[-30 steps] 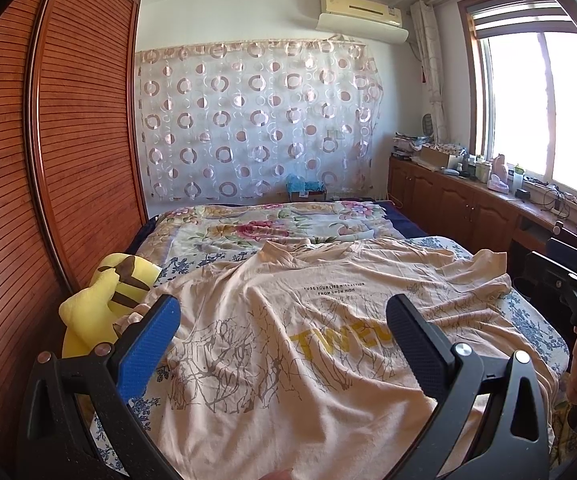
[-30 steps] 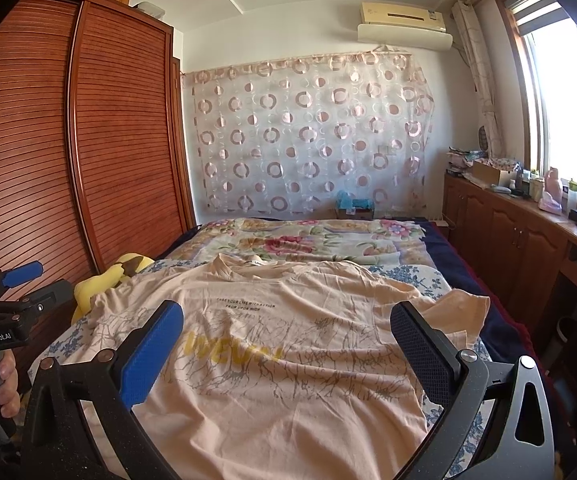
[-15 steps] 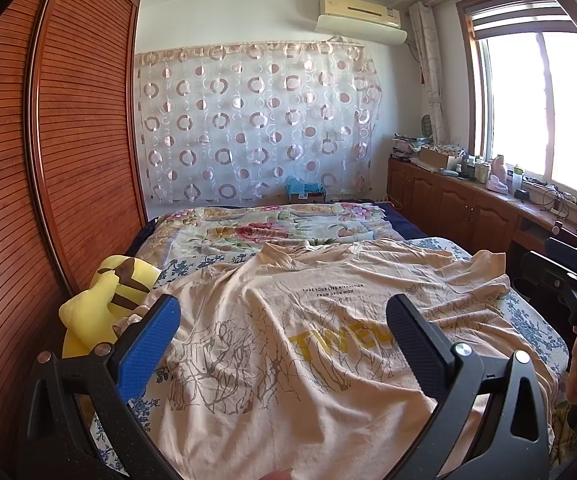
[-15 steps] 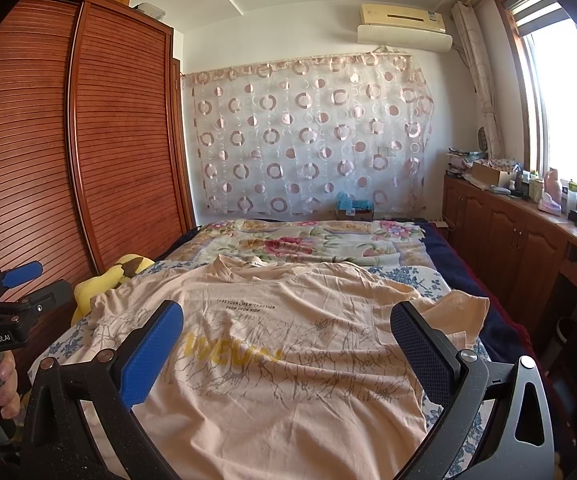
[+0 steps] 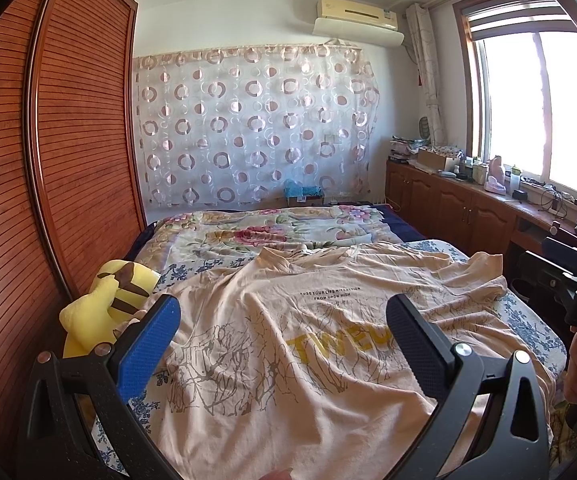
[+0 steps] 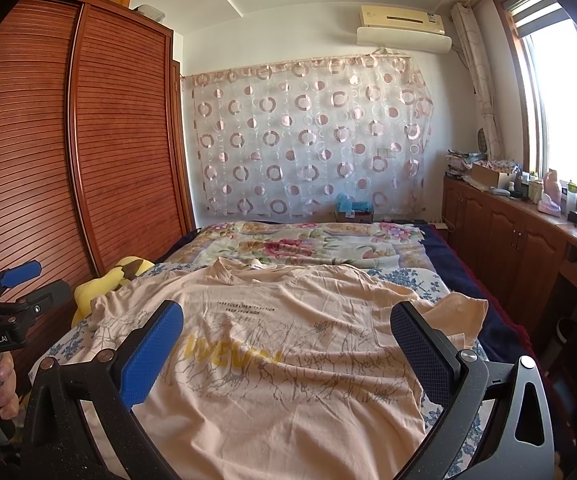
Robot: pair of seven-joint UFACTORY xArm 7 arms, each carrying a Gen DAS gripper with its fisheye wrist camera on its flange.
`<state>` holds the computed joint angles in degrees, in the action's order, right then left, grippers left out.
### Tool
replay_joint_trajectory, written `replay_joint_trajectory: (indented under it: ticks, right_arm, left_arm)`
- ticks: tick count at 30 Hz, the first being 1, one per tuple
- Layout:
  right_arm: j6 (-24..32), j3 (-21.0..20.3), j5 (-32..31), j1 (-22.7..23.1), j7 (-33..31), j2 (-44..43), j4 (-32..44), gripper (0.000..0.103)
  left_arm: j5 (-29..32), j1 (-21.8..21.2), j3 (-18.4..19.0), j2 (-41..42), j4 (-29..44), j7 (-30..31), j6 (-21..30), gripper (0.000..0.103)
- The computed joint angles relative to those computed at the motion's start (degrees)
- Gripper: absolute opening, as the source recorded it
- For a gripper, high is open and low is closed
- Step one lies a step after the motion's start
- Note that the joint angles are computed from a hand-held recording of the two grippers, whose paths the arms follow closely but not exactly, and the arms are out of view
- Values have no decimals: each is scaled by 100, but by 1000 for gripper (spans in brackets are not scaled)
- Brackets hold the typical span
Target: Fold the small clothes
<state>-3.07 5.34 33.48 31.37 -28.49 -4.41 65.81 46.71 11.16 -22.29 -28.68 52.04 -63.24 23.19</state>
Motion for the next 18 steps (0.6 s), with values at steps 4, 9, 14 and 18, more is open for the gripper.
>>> replay_joint_trajectory:
  ticks: [4, 9, 14, 18]
  right_arm:
    - [-16, -5, 8, 9, -7, 1, 5, 103]
    - [-16, -33, 136, 59, -134, 13, 23, 103]
    - [-18, 8, 154, 14, -152, 22, 25, 103]
    - [45, 10, 201, 1, -200, 47, 64, 103]
  left_arm:
    - [18, 2, -17, -5, -7, -29, 5, 103]
    - [21, -19, -16, 3, 28, -20, 31, 103]
    - [9, -50, -4, 15, 40, -25, 51, 103]
    - [-36, -86, 42, 98, 107, 15, 56, 103]
